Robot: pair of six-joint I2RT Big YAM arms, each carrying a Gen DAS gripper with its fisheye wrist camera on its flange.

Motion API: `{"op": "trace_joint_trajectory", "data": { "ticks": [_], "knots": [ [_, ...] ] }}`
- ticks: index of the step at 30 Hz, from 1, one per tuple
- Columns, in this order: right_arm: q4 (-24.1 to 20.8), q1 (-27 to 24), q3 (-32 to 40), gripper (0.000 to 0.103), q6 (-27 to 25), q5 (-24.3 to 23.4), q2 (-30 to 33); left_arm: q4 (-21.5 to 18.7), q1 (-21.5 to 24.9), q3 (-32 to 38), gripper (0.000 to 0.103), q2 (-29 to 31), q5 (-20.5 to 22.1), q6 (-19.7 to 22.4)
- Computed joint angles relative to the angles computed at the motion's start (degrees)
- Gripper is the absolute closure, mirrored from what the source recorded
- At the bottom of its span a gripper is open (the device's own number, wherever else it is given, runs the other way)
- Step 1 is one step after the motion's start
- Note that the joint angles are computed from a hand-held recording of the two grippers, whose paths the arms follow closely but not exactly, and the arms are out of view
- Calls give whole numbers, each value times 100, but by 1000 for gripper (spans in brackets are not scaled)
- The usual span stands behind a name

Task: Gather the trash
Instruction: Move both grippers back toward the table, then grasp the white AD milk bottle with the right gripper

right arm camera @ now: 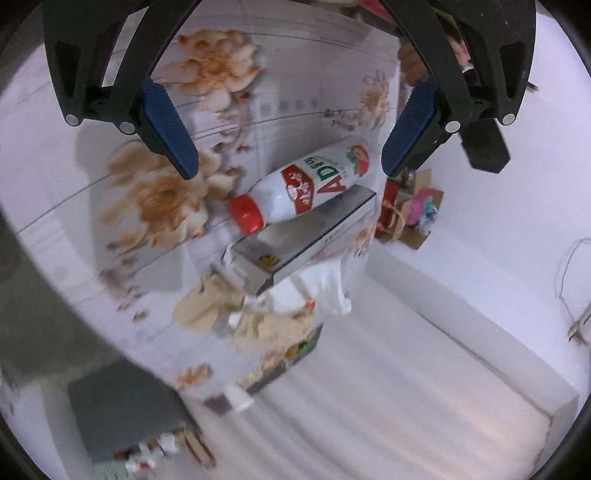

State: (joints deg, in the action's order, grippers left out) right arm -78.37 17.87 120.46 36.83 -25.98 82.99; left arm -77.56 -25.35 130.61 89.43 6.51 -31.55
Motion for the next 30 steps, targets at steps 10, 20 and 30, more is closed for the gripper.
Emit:
{"op": "trace_joint_trajectory", "data": {
  "ticks": [10, 20, 30],
  "knots": [
    [98, 132, -208, 8, 955, -254, 181, 19, 133, -74, 6, 295, 792, 153],
    [-35, 57, -322, 8, 1146, -61, 94, 496, -176, -491, 6, 34, 2042, 112],
    [-332, -146, -121, 8, 1113, 231, 219, 374, -388, -588, 6, -63, 3042, 778]
  ]
}}
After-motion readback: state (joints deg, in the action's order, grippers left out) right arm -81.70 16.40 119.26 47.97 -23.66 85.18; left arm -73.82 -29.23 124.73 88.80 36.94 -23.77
